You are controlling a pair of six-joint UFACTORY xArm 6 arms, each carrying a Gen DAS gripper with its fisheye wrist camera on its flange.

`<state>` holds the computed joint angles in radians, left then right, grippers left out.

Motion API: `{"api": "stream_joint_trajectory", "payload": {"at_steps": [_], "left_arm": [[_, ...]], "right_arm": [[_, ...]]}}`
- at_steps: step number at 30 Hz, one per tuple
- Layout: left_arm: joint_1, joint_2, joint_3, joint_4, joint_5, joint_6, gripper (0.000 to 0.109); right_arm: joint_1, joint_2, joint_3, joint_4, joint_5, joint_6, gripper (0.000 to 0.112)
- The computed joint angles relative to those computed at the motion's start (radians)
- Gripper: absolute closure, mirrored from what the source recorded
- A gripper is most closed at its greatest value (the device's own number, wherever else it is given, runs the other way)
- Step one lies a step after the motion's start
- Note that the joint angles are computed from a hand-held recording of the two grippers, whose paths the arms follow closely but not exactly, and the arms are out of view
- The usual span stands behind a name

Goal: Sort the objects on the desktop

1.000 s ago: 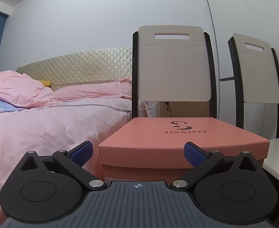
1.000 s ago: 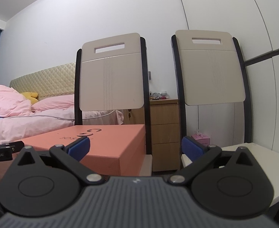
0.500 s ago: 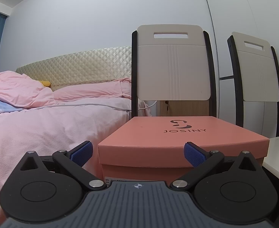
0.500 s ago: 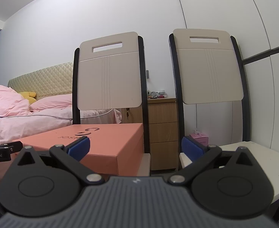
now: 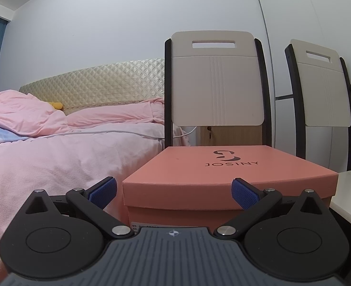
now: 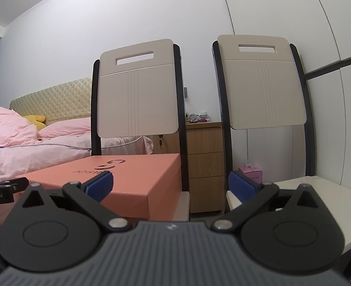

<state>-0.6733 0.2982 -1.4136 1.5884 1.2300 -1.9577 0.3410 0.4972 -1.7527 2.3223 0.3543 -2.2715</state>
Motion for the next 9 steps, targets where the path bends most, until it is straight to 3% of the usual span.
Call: {"api": "stream_joint_trajectory", "payload": {"at_steps": [9], "left_arm": [[0.0, 0.0, -0.001, 0.0, -0.003, 0.003, 0.006]], "right_arm": [[-0.003, 0.004, -0.002, -0.011, 0.006, 0.011, 0.009]]}}
